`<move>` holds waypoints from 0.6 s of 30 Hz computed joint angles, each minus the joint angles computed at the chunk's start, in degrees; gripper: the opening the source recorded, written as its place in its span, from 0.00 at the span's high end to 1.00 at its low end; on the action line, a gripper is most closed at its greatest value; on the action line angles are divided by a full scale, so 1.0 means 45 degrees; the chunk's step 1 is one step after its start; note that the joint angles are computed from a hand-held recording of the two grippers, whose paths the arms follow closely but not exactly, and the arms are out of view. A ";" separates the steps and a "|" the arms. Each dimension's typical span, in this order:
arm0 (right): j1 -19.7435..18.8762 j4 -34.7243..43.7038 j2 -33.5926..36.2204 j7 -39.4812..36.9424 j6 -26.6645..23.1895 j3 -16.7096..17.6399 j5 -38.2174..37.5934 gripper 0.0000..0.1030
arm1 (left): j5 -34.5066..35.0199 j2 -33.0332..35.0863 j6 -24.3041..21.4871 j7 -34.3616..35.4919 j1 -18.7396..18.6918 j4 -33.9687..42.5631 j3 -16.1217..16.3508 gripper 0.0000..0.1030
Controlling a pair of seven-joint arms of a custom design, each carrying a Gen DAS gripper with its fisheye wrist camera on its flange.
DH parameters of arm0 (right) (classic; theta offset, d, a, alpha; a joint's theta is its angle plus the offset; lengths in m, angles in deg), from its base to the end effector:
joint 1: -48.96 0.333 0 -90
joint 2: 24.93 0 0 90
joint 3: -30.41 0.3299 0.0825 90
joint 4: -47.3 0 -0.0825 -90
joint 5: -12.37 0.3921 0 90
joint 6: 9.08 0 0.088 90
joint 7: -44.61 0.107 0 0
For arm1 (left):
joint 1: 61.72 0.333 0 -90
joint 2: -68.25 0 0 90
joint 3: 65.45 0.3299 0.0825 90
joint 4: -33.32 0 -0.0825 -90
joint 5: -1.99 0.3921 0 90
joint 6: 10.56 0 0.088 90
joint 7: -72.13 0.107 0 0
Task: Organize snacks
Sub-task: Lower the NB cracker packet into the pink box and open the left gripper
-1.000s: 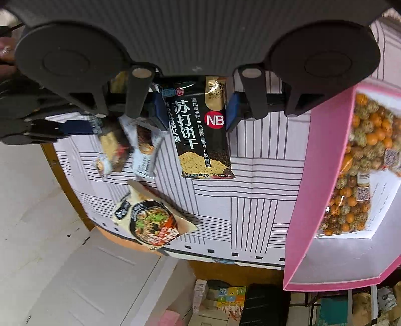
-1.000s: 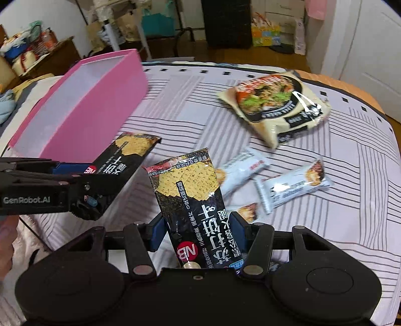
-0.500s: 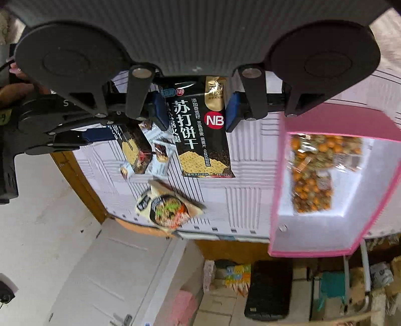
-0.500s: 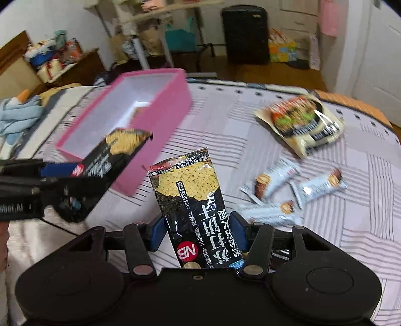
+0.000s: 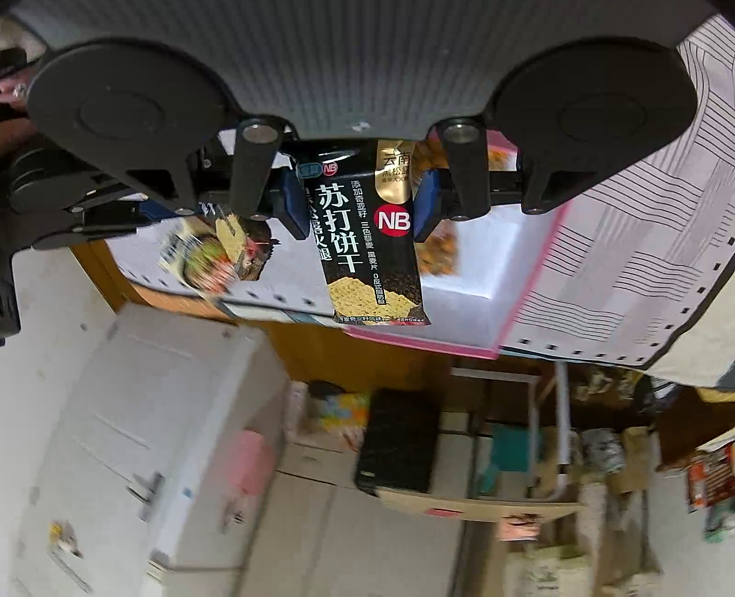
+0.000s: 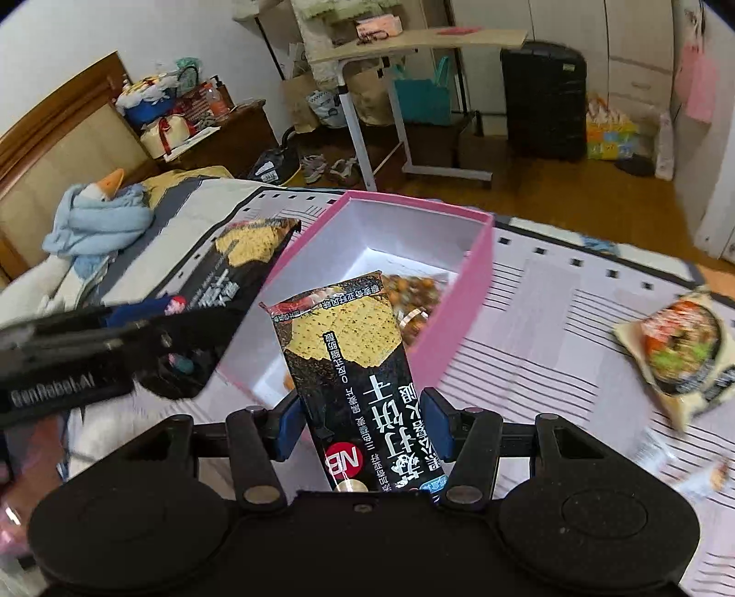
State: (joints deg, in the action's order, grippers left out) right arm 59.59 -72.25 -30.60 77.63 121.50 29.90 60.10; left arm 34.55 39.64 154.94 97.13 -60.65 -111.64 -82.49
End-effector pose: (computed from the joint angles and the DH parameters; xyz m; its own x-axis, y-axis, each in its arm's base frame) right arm 0.5478 0.1157 0.5161 0.6941 -0.6582 -0.2917 -0.6619 -0.4241 -0.6181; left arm 0.4131 -0.1653 0.5357 0.2141 -0.9493 0.2304 -0.5699 -0.3129 -0.7598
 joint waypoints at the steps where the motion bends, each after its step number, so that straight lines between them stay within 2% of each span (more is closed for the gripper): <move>1: 0.0096 0.0338 0.0390 0.0211 0.0051 0.0102 0.0102 0.42 | 0.0183 0.0185 0.0176 -0.0198 0.0338 0.0033 -0.0076 0.55; 3: 0.0228 0.1029 0.1176 0.0855 0.0149 0.0314 0.0165 0.42 | 0.0515 0.0607 0.0864 -0.0607 0.0979 -0.0029 -0.0062 0.55; 6: 0.0297 0.1966 0.2294 0.1747 0.0182 0.0585 0.0364 0.42 | 0.0455 0.1675 0.1673 -0.0473 0.1330 0.0091 0.0484 0.55; 11: 0.0405 0.3159 0.3822 0.3096 0.0801 0.1060 0.0203 0.43 | -0.0123 0.3585 0.2300 0.0794 0.1213 0.0809 0.1480 0.55; 13: 0.0411 0.3609 0.4321 0.3567 0.0906 0.1223 0.0115 0.44 | -0.1542 0.4229 0.2394 0.2181 0.0308 0.1052 0.2448 0.55; 15: 0.0454 0.3803 0.4639 0.3920 0.1240 0.1339 -0.0109 0.45 | -0.3738 0.4756 0.2410 0.4015 -0.0715 0.1259 0.3383 0.55; 18: 0.0526 0.4027 0.4983 0.4253 0.1681 0.1513 -0.0483 0.51 | -0.5068 0.5275 0.2583 0.5089 -0.0807 0.1468 0.3485 0.55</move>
